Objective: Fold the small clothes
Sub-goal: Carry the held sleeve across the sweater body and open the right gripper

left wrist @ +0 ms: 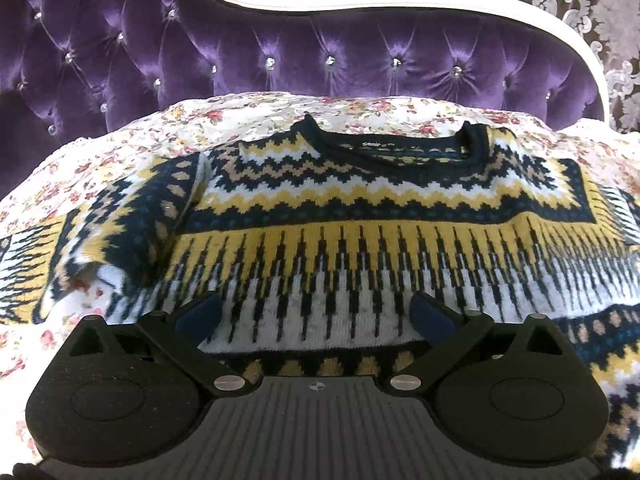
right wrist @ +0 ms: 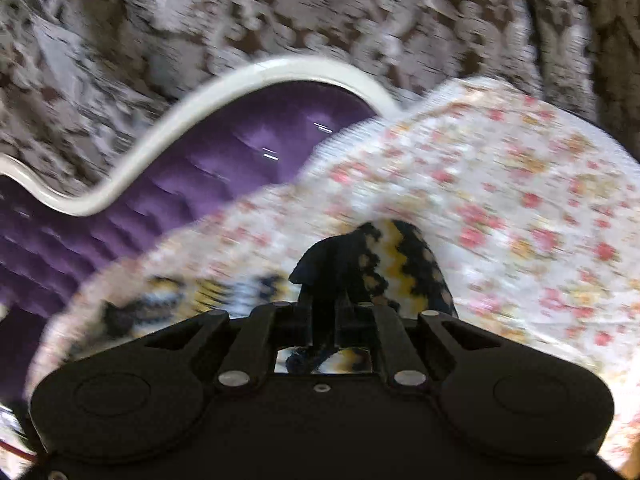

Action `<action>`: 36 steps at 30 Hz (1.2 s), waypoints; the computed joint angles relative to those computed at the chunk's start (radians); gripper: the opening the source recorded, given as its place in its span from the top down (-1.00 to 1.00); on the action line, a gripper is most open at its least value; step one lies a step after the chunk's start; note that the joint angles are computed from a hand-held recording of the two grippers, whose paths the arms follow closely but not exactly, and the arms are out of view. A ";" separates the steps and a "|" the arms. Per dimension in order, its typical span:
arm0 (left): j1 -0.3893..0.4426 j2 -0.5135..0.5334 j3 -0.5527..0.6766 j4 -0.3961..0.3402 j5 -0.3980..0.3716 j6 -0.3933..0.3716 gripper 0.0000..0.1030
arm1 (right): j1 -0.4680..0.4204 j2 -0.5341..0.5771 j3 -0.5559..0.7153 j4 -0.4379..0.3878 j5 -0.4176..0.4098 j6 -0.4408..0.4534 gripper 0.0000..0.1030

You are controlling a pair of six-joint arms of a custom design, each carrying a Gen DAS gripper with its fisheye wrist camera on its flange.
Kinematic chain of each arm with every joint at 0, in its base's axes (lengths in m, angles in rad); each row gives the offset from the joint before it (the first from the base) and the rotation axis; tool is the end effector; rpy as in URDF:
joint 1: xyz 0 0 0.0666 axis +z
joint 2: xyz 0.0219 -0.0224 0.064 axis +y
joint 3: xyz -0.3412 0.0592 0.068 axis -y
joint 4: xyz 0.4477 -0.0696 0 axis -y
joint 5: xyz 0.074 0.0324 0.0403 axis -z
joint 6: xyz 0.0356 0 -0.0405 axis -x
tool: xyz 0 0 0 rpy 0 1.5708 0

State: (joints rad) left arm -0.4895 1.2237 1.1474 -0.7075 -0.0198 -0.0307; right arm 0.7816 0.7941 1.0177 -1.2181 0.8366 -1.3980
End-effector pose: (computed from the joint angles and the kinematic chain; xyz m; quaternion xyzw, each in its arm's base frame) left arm 0.4358 -0.2318 0.3629 0.2338 0.8934 -0.0783 0.3754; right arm 0.2467 0.2070 0.4387 0.3758 0.7998 0.0500 0.4654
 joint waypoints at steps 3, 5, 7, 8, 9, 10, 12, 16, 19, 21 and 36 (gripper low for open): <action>0.005 -0.056 -0.030 0.014 -0.004 -0.029 -0.95 | -0.012 0.062 0.074 0.131 -0.032 0.129 0.70; 0.013 -0.098 -0.049 0.017 0.002 -0.063 -0.95 | -0.025 0.111 0.120 0.228 -0.076 0.209 0.70; 0.028 -0.134 -0.062 0.012 0.026 -0.082 -0.95 | -0.040 0.174 0.174 0.318 -0.137 0.282 0.70; 0.038 -0.149 -0.066 0.005 0.041 -0.089 -0.95 | -0.049 0.210 0.202 0.365 -0.173 0.315 0.70; 0.050 -0.165 -0.071 -0.004 0.058 -0.095 -0.95 | -0.056 0.240 0.223 0.410 -0.208 0.337 0.70; 0.062 -0.178 -0.074 -0.012 0.077 -0.099 -0.95 | -0.064 0.277 0.246 0.465 -0.248 0.356 0.70; 0.087 -0.204 -0.085 -0.024 0.108 -0.103 -0.95 | -0.075 0.358 0.301 0.553 -0.320 0.381 0.70; 0.130 -0.241 -0.104 -0.042 0.146 -0.117 -0.95 | -0.094 0.531 0.426 0.656 -0.431 0.416 0.70; 0.160 -0.256 -0.117 -0.055 0.165 -0.130 -0.95 | -0.100 0.651 0.516 0.700 -0.490 0.426 0.69; 0.176 -0.258 -0.122 -0.063 0.175 -0.128 -0.95 | -0.103 0.720 0.563 0.728 -0.524 0.424 0.69; 0.225 -0.259 -0.142 -0.110 0.162 -0.160 -0.95 | -0.102 0.971 0.686 0.804 -0.623 0.378 0.66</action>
